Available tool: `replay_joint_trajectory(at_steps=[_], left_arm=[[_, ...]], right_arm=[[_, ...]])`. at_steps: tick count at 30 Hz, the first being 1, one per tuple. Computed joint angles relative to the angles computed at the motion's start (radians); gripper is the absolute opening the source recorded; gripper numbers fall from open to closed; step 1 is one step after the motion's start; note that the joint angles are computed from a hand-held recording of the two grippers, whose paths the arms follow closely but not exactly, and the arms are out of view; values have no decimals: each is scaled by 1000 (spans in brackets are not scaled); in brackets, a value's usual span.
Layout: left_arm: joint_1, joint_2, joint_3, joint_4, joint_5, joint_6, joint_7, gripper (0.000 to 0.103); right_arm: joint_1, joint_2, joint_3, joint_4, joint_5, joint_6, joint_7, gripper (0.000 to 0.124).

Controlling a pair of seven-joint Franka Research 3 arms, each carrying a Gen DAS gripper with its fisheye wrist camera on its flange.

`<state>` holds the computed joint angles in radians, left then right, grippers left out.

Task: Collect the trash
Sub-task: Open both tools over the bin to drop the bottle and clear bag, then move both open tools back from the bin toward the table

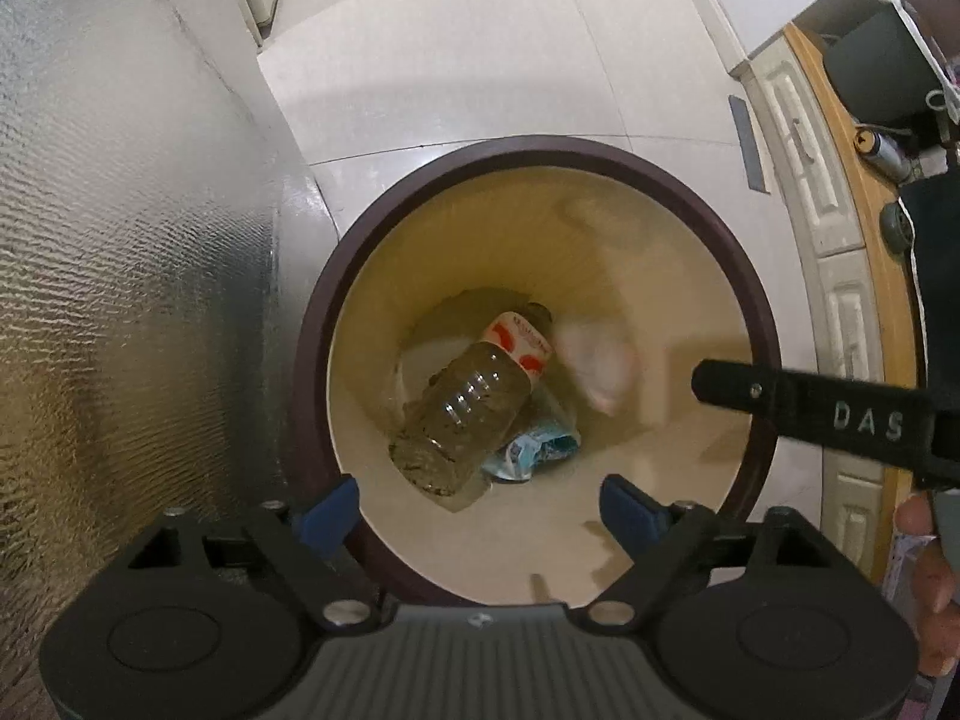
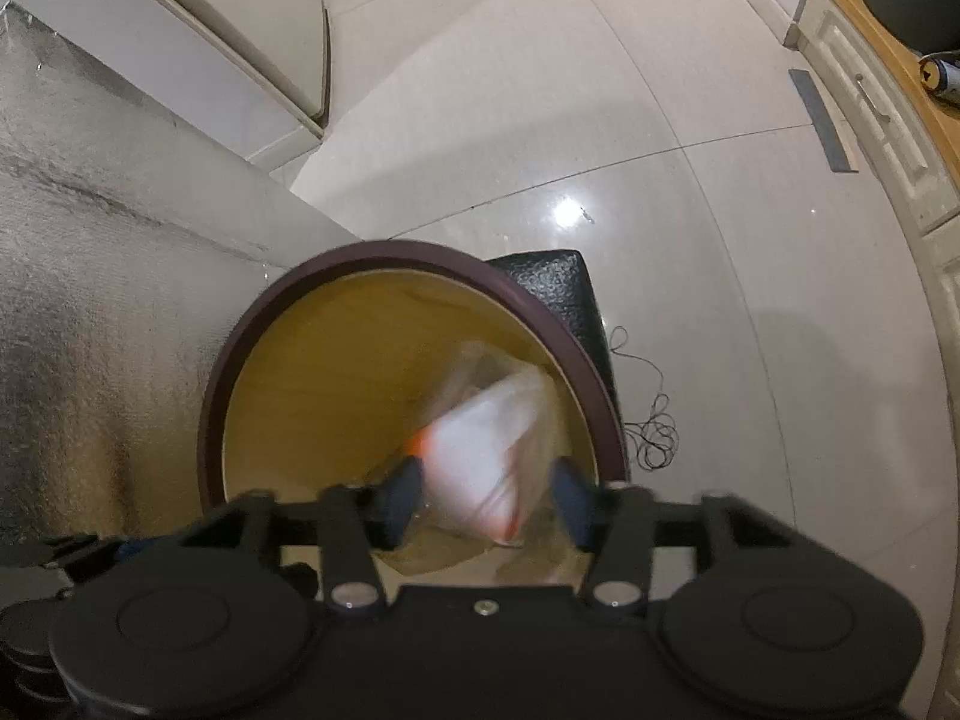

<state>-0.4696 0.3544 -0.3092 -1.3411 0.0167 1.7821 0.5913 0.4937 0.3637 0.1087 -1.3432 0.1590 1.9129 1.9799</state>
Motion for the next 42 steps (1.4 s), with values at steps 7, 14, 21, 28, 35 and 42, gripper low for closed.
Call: replay_joint_trajectory(at_steps=[7, 14, 21, 28, 35, 42], left_arm=[[-8, -9, -2, 5, 10, -24, -1, 103], [-19, -45, -2, -10, 32, -38, -26, 103], [-32, -64, -4, 23, 56, -84, -45, 103], [-53, -85, -5, 71, 95, -141, -94, 103], [-78, -107, -9, 114, 139, -171, -126, 103], [-118, -116, -14, 187, 199, -224, -148, 103]], right_arm=[[-19, -50, 12, -41, 43, -41, -64, 59], [-29, -112, 11, -84, 49, -23, -97, 75], [-39, -161, 10, -103, 36, -24, -112, 94], [-46, -208, 13, -110, 14, -22, -141, 103], [-44, -240, 17, -84, -36, -62, -175, 103], [-51, -297, 21, -86, -47, -90, -196, 103]])
